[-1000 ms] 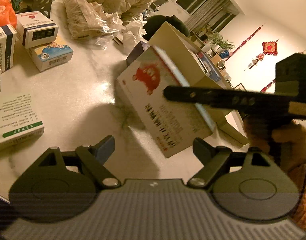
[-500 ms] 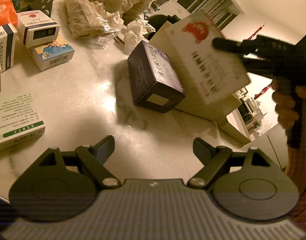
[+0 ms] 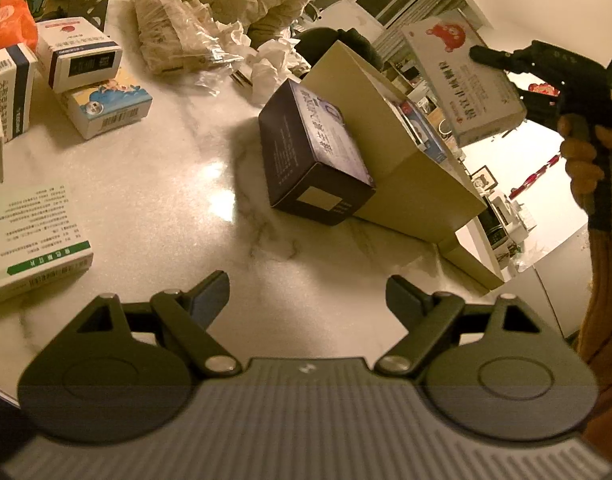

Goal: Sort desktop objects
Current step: 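Carry the light-blue box over the tall beige box with the right tool, then lower the light-blue box beside the white box and open the right tool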

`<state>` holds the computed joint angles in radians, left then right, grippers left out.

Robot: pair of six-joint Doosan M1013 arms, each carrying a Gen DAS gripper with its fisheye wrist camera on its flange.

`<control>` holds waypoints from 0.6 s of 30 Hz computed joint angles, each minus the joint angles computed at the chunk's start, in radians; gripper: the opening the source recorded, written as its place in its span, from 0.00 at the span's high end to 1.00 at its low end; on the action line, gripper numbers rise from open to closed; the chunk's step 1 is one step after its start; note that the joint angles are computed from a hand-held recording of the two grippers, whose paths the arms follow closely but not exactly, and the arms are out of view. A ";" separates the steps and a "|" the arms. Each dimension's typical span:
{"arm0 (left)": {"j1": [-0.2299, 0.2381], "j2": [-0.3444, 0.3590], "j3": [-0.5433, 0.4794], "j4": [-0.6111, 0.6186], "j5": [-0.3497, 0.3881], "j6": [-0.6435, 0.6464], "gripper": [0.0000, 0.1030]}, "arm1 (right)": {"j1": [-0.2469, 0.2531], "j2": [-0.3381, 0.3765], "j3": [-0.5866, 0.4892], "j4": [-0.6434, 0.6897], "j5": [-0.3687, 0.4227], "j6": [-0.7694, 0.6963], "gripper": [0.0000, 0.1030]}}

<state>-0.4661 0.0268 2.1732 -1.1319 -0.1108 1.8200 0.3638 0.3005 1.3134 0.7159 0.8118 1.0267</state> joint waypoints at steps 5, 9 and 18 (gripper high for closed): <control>0.003 0.004 -0.002 -0.004 0.008 0.003 0.16 | -0.011 0.019 -0.036 -0.070 -0.040 0.091 0.61; 0.006 0.007 -0.004 -0.016 0.013 0.014 0.16 | -0.015 0.038 -0.060 -0.138 -0.058 0.167 0.61; 0.010 0.011 -0.006 -0.110 0.018 0.103 0.16 | 0.004 0.127 -0.154 -0.376 -0.047 0.378 0.61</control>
